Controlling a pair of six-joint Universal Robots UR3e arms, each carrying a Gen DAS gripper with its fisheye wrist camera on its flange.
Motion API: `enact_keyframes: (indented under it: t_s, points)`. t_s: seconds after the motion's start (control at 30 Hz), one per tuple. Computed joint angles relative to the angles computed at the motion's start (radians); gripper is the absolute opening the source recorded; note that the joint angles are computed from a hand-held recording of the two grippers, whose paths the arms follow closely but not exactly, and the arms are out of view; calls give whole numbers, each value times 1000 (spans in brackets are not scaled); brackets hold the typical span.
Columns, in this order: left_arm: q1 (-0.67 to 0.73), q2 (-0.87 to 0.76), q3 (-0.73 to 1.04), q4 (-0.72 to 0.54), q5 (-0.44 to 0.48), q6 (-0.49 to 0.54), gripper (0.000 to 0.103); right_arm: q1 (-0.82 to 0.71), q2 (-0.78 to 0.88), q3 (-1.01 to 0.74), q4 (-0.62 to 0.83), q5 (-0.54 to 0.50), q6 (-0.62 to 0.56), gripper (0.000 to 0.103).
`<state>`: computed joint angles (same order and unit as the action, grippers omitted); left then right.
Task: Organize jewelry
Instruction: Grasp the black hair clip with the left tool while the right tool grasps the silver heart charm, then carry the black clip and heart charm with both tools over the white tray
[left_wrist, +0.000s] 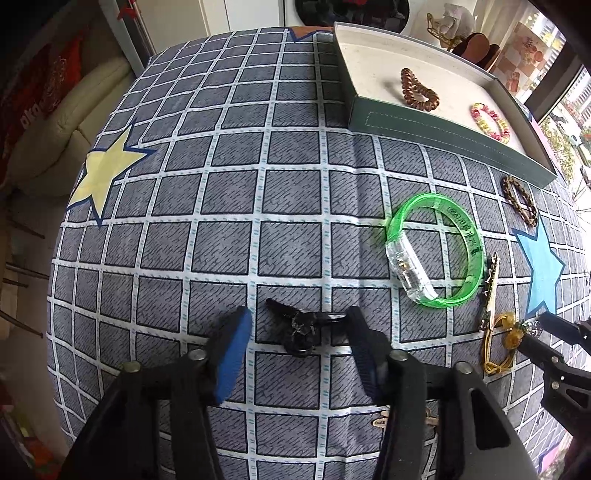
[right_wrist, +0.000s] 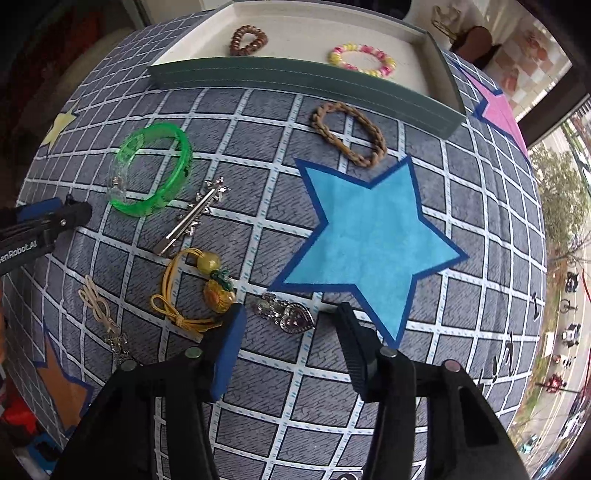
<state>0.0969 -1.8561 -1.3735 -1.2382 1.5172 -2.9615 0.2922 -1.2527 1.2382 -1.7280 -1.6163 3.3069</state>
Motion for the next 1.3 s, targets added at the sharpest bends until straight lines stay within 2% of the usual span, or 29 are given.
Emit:
enact_keyframes:
  t_s: [0.07, 0.1, 0.27, 0.3, 0.4, 0.63, 0.77, 0.9, 0.97, 1.1, 1.17, 1.3]
  points:
    - [-7, -1, 1, 5, 1, -1, 52, 20, 19, -26, 4, -6, 14, 34]
    - [-13, -4, 6, 5, 1, -4, 48, 25, 29, -41, 13, -7, 22, 34]
    - [-7, 22, -6, -6, -11, -10, 48, 21, 14, -41, 17, 7, 50, 31]
    - [2, 33, -12, -9, -17, -4, 48, 2, -4, -26, 19, 17, 47, 19]
    - [19, 56, -21, -18, -30, 12, 48, -60, -53, 35, 5, 83, 62, 19]
    - [44, 92, 0, -58, -59, 49, 48, -147, -111, 112, -22, 152, 69, 19]
    - [72, 105, 39, -105, -80, 82, 48, -171, -111, 82, -13, 175, 57, 19]
    - [54, 76, 121, -142, -93, 74, 48, -184, -78, -7, 21, 197, 62, 19]
    - [46, 57, 170, -161, -101, 69, 48, -184, -98, 2, 17, 209, 76, 19]
    - [49, 39, 225, -177, -128, 76, 48, -213, -134, 11, 12, 232, 70, 19]
    - [62, 60, 212, -187, -142, 93, 48, -263, -183, 15, 46, 250, 30, 19]
    - [44, 22, 270, -168, -162, 73, 48, -293, -146, -83, 73, 263, 15, 19]
